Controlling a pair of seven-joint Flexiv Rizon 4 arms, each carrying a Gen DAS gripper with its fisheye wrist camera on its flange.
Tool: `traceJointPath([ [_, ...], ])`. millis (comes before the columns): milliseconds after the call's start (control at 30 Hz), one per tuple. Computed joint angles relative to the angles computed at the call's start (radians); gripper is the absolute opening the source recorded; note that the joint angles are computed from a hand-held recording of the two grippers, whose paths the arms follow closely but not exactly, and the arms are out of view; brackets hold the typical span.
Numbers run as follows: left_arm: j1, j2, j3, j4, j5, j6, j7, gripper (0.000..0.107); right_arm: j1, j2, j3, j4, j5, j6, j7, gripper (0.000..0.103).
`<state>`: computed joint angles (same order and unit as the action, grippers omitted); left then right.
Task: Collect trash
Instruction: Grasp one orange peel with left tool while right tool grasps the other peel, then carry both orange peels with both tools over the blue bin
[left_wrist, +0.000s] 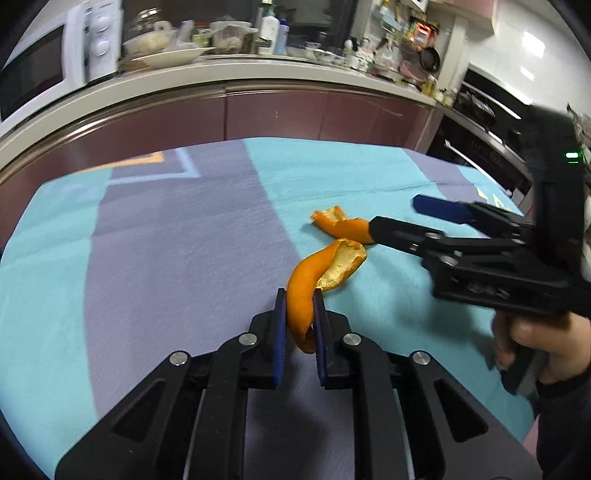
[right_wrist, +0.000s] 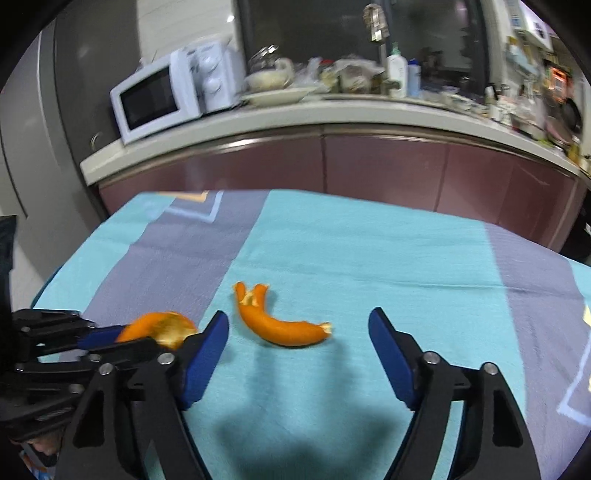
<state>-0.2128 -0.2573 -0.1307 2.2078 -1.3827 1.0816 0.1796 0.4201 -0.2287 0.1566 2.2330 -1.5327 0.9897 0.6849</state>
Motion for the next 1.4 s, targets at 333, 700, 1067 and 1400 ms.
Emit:
traceJointPath([
  [333, 0.07, 0.049, 0.053, 0.036, -0.007, -0.093, -0.007, 0.013, 0.0, -0.064, -0.028, -0.044, 0.113, 0.107, -0.166, 0.052],
  [700, 0.138, 0.113, 0.112, 0.074, -0.036, -0.187, 0.009, 0.014, 0.046, -0.064, -0.02, -0.057, 0.168, 0.061, -0.219, 0.021],
  [1067, 0.265, 0.194, 0.205, 0.106, -0.1, -0.281, 0.054, 0.014, 0.15, -0.047, 0.014, -0.131, 0.036, -0.023, -0.089, 0.015],
  [1400, 0.432, 0.246, 0.303, 0.111, -0.085, -0.374, 0.087, 0.014, 0.267, -0.117, 0.026, -0.328, -0.103, -0.048, -0.082, 0.015],
])
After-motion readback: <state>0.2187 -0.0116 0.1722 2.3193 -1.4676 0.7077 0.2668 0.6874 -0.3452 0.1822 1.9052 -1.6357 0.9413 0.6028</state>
